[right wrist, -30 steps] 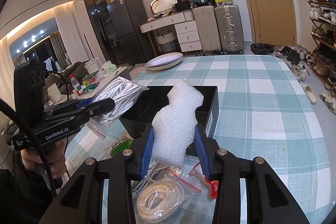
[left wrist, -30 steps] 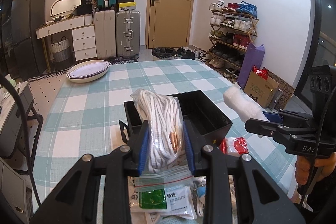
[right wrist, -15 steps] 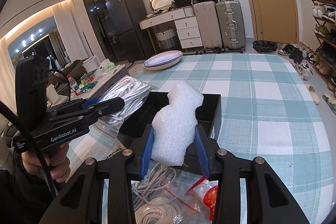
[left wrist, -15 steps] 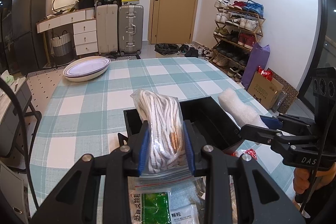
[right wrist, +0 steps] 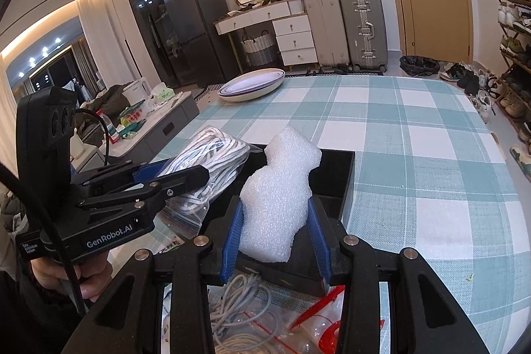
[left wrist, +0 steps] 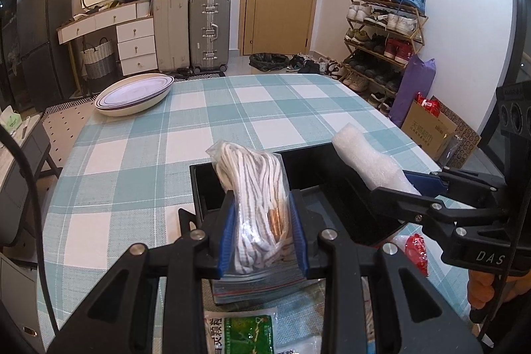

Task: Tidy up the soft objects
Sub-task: 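Lower the bubble wrap into the black box with the right tool while the left drops the cable bag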

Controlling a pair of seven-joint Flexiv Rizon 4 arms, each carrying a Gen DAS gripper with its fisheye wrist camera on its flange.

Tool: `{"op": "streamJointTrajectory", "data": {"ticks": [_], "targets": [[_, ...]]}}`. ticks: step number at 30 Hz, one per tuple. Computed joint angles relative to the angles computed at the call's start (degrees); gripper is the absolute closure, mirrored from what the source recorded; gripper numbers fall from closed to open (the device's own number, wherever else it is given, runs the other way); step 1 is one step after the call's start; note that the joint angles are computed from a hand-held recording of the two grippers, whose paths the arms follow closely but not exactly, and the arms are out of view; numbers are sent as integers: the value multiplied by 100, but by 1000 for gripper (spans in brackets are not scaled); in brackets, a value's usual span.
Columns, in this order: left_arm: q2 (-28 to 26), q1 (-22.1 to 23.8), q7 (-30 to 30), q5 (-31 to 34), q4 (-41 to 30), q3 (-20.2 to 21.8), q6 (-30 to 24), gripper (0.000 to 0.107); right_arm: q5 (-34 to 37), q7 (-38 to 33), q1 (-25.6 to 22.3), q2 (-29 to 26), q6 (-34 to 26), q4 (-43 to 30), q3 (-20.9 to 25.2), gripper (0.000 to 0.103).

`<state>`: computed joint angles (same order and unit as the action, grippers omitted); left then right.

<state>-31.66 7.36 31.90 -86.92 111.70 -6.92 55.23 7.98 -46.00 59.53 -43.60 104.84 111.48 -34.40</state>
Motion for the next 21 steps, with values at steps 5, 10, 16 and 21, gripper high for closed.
{"op": "streamJointTrajectory", "data": {"ticks": [5, 10, 16, 21], "targets": [[-125, -43, -74, 78, -91, -27, 159, 78, -136, 63, -179, -81, -163, -169, 98, 64], [-187, -63, 53, 49, -106, -80, 278, 78, -334, 229, -207, -216, -361, -277, 24, 64], [-201, -107, 234, -98, -95, -97, 380, 77, -510, 291, -159, -315, -347, -270, -112, 64], [-199, -104, 198, -87, -101, -88, 374, 75, -542, 281, -47, -329, -311, -190, -238, 62]]}}
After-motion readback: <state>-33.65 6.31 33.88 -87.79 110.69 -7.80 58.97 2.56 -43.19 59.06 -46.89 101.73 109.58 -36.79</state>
